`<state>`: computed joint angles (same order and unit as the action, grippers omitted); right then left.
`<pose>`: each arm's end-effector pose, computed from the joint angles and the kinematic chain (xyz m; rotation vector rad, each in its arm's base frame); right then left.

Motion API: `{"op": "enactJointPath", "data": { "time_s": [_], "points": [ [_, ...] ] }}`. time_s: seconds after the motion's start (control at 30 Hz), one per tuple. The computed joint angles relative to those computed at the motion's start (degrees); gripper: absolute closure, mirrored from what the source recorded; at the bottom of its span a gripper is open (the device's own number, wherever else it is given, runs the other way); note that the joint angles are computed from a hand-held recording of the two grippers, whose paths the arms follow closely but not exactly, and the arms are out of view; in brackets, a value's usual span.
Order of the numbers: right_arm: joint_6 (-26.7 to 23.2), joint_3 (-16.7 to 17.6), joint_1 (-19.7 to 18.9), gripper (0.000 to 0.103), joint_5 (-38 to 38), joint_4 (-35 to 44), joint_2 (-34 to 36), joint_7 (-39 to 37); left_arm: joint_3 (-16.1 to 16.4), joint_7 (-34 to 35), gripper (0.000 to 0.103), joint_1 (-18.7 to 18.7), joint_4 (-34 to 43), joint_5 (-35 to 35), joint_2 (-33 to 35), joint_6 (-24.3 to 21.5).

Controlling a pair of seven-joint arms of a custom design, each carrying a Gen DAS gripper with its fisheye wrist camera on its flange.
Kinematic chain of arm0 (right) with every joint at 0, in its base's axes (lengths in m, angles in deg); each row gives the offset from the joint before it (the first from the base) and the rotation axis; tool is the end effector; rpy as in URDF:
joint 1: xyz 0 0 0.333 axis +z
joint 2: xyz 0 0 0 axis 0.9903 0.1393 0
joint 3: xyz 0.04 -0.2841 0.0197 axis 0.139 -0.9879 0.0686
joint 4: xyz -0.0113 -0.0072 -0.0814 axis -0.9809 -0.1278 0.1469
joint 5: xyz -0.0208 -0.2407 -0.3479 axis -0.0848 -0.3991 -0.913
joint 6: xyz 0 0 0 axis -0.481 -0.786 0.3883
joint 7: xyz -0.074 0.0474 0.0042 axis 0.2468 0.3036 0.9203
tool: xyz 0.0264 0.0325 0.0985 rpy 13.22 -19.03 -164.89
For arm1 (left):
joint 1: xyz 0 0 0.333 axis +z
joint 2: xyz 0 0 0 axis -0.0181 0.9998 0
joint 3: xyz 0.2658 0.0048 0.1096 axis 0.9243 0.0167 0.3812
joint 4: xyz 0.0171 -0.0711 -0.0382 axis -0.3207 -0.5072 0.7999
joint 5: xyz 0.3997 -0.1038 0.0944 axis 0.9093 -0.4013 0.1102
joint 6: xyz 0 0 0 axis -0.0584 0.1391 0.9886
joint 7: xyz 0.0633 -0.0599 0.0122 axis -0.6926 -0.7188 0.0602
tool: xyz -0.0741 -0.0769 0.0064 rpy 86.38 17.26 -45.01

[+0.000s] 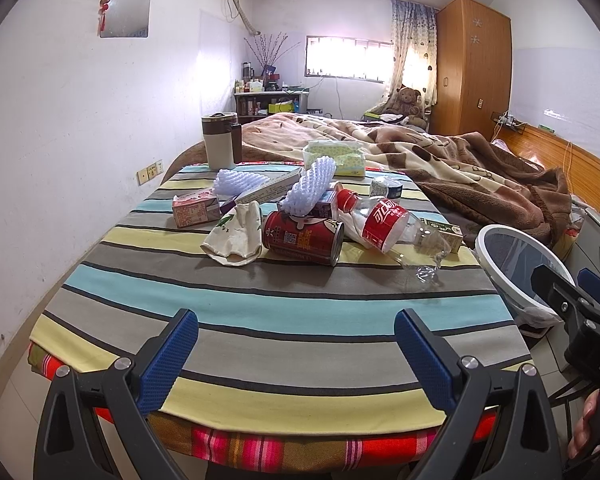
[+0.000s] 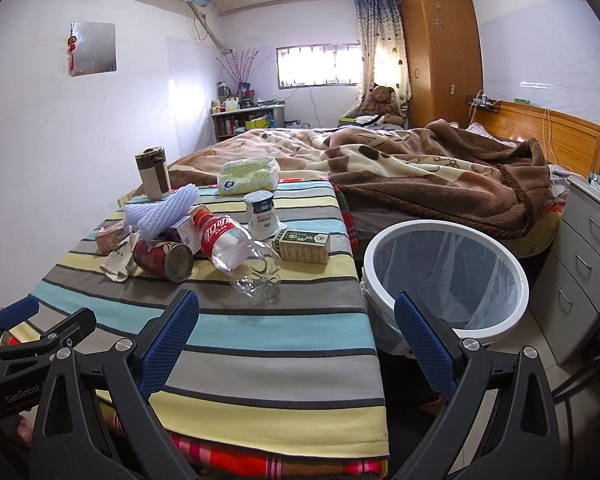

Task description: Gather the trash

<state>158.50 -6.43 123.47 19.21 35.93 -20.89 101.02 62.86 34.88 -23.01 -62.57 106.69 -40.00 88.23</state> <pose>0.6887 0.5093 0.3804 -1.5773 1.5530 -0.7927 0.6791 -0.2808 0.3722 -1.7372 1.5385 -0.8144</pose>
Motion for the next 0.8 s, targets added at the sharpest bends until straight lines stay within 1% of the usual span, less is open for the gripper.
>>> {"op": "enactJointPath", "data": {
  "time_s": [0.8],
  "points": [
    [-0.75,-0.05,-0.22,0.003,0.82,2.21,1.39,-0.8,-0.01,-0.1,0.003,-0.04,-0.07,-0.02,-0.05,-0.06]
  ]
}}
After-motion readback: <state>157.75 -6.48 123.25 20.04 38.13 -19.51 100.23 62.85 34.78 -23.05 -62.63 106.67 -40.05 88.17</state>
